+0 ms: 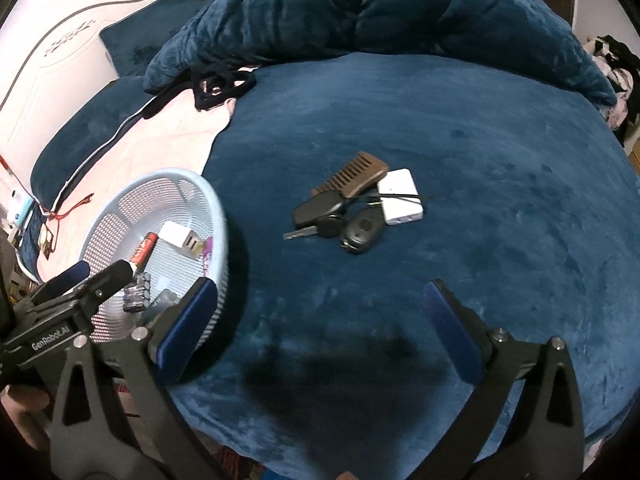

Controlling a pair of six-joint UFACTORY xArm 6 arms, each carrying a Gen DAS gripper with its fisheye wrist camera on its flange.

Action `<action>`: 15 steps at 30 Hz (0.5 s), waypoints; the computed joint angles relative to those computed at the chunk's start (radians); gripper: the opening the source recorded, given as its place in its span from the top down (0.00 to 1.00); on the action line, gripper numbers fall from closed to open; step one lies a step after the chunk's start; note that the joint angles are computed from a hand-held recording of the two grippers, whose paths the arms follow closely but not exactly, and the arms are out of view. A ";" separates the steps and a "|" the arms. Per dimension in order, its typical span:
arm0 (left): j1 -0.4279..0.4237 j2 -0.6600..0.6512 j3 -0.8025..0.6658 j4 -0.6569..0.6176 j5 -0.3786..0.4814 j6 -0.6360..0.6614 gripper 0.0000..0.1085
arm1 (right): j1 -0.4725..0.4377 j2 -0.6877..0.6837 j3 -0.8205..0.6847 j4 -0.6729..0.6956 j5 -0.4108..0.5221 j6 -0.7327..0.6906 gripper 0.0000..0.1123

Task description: Organize rigid objects

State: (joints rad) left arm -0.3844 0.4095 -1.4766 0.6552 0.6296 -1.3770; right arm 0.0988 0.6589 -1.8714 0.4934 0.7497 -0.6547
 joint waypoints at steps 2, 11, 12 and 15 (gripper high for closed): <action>-0.005 0.008 -0.013 -0.005 0.005 0.009 0.05 | -0.008 -0.001 0.002 0.000 0.000 0.000 0.08; -0.026 0.049 -0.079 -0.024 0.018 0.053 0.05 | -0.038 0.000 -0.001 -0.008 0.001 0.005 0.08; -0.029 0.053 -0.087 -0.025 0.018 0.056 0.05 | -0.040 0.002 -0.003 -0.012 -0.002 0.011 0.08; -0.035 0.068 -0.109 -0.033 0.021 0.070 0.05 | -0.052 0.008 -0.012 -0.014 0.003 0.014 0.08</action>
State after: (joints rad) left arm -0.4197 0.4776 -1.5861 0.6218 0.6507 -1.3066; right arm 0.0472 0.6673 -1.8838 0.4789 0.7527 -0.6410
